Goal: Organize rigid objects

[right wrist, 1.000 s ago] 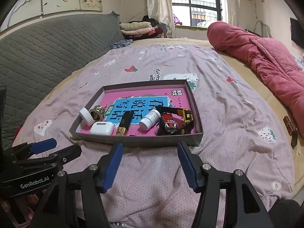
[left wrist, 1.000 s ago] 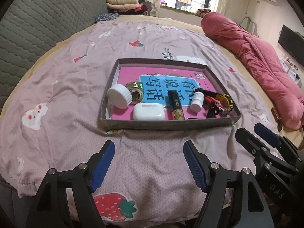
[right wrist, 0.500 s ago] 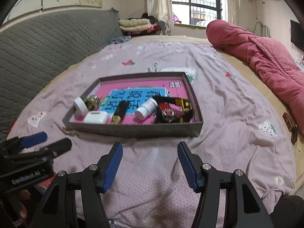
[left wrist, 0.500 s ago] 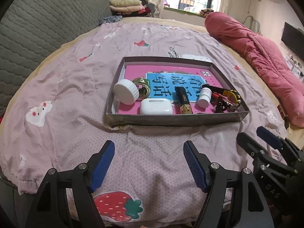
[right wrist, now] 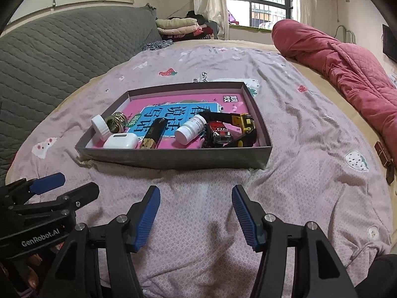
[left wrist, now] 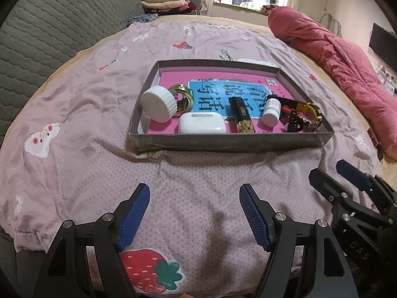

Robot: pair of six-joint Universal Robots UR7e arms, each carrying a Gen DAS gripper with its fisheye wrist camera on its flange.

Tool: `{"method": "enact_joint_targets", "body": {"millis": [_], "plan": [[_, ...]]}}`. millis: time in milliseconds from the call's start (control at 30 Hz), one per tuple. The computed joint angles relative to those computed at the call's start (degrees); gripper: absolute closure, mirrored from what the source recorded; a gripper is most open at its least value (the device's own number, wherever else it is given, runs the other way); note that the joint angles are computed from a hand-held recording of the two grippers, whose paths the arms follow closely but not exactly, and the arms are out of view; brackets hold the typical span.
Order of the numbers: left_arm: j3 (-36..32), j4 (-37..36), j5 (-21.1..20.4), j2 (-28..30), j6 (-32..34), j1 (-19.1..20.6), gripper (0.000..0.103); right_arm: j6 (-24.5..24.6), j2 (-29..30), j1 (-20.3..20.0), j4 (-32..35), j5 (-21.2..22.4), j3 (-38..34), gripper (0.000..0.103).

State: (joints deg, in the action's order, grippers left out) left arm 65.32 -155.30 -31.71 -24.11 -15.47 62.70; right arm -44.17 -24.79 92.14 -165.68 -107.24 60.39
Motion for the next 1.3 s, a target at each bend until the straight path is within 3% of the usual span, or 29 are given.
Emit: {"method": "enact_joint_targets", "body": {"millis": [1300], "plan": [[-0.5,1.9,-0.3,0.1,-2.0,0.6,0.027,0.3,0.3,-0.1,0.5,-0.9,-0.2,0.043]]}}
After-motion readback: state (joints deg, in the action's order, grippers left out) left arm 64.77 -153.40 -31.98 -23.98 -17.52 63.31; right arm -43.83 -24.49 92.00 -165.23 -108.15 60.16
